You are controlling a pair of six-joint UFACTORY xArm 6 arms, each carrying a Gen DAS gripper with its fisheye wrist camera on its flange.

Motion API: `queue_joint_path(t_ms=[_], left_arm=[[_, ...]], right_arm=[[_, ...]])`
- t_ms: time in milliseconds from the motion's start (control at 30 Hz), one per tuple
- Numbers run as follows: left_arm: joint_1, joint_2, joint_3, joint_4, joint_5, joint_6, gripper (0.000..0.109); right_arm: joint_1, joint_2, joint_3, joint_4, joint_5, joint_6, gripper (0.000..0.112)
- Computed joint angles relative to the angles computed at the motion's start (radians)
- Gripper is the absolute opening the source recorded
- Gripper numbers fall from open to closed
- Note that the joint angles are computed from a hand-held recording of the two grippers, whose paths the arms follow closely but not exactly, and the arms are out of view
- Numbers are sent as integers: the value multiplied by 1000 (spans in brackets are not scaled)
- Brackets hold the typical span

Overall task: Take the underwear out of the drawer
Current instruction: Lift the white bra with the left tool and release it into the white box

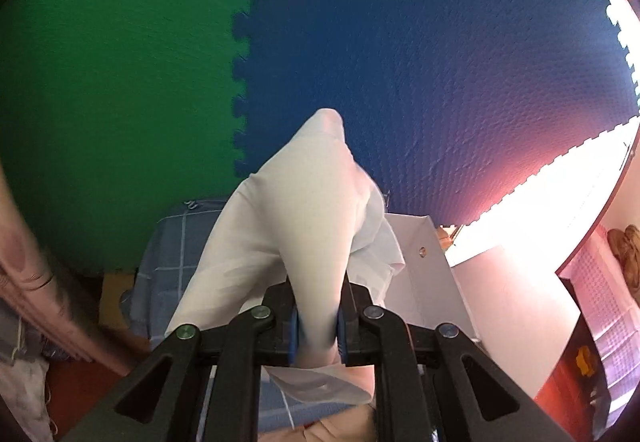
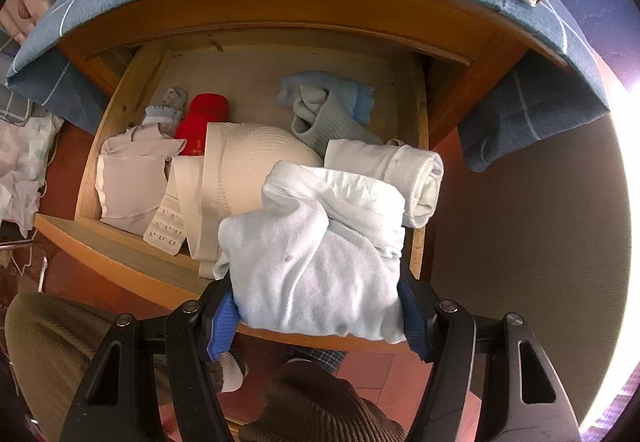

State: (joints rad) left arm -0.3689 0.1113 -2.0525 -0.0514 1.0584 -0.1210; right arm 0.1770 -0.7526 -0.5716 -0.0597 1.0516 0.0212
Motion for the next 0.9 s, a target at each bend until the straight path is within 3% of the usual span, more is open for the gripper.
queue_joint_path(t_ms=[300,567,900], left_arm=[[-13,175,-66,72,91,-19,14],[-26,95,118,118,67,-99,14],[-45,28,186,130,143,-216,14]], right_arm=[[-23,7,-5,73,5,-35,64],[-25,23,-10,64,7,-2,64],[-13,30,-8,-14,11,94,64]])
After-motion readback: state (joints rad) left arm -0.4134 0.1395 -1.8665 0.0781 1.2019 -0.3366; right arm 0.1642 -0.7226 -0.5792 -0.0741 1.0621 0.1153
